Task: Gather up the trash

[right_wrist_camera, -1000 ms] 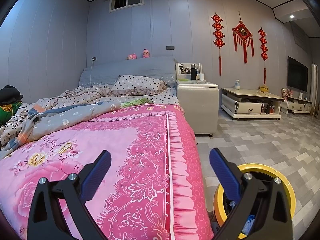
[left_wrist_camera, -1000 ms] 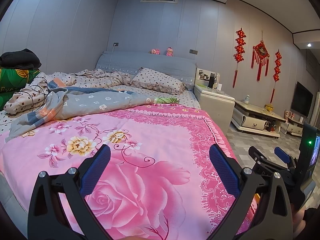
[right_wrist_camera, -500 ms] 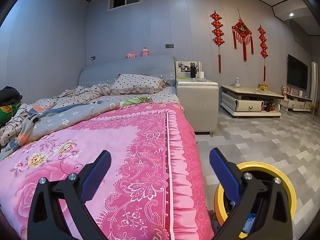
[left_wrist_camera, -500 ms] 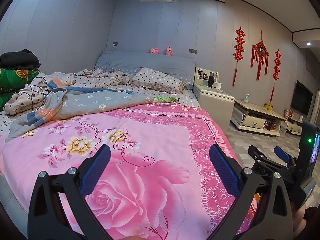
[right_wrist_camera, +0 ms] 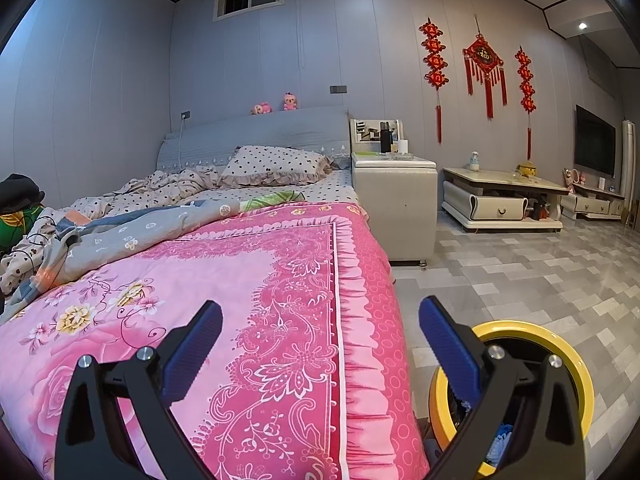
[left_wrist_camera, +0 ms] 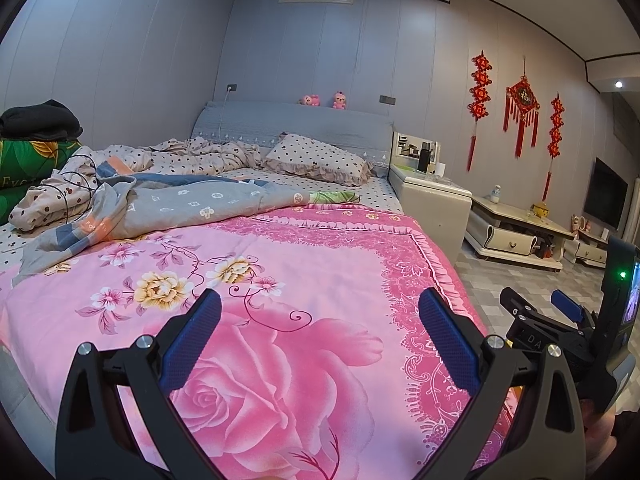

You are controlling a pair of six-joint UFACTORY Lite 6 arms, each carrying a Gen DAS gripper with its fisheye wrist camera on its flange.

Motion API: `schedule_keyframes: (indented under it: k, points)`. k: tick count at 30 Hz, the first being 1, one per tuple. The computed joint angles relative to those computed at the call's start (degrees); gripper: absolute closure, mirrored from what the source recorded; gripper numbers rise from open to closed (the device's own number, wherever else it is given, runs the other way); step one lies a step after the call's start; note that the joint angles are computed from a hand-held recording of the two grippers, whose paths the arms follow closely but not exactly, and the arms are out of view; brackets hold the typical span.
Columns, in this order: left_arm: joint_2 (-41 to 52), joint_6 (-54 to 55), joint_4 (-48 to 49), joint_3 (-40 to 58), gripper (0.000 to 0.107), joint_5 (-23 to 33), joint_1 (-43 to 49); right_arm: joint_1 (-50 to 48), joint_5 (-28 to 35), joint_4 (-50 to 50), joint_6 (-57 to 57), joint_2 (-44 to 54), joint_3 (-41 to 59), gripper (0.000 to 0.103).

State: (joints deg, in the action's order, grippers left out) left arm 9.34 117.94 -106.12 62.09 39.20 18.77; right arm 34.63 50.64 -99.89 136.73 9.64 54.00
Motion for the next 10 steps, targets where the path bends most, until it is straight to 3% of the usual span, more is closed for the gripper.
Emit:
schedule_keyframes:
  k: [10]
  points:
    - [0.7,-0.4,0.8,0.7,0.012,0.7,0.5,-0.5,-0.7,0.2,0.0,-0.3,-0.3,0.008]
